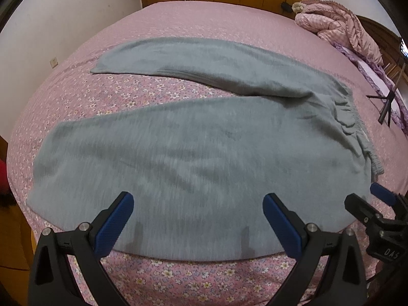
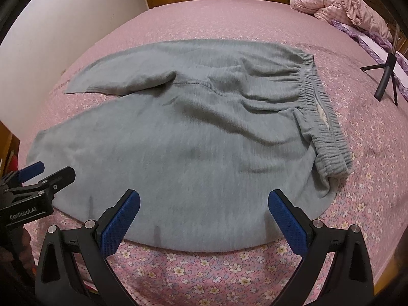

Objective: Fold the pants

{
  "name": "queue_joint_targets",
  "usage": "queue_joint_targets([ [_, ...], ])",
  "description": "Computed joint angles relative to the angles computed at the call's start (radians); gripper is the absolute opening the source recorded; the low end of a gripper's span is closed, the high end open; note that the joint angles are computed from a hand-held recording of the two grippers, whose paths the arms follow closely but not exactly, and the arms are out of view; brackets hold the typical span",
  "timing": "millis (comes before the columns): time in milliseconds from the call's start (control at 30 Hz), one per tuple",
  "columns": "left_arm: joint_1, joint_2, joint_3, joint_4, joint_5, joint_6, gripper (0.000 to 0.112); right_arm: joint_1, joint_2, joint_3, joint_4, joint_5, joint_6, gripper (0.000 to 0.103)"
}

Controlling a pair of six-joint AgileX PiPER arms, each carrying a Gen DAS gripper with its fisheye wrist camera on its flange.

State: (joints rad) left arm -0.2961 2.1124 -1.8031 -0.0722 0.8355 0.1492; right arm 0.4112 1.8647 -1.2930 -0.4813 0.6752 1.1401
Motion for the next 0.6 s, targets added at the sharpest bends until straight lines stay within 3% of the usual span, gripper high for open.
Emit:
queue_joint_targets([
  [433,-0.022,0.107,-0.16,0.026,0.088,0.022,0.103,-0.085,0.022,-0.029,0.097,-0.01,-0.13,0.103],
  [600,-0.027,0.179,-0.289,0.025,0.154,0.045,0.103,-0.137,0.025,-0.06,0.154,0.013,-0.199,0.103],
])
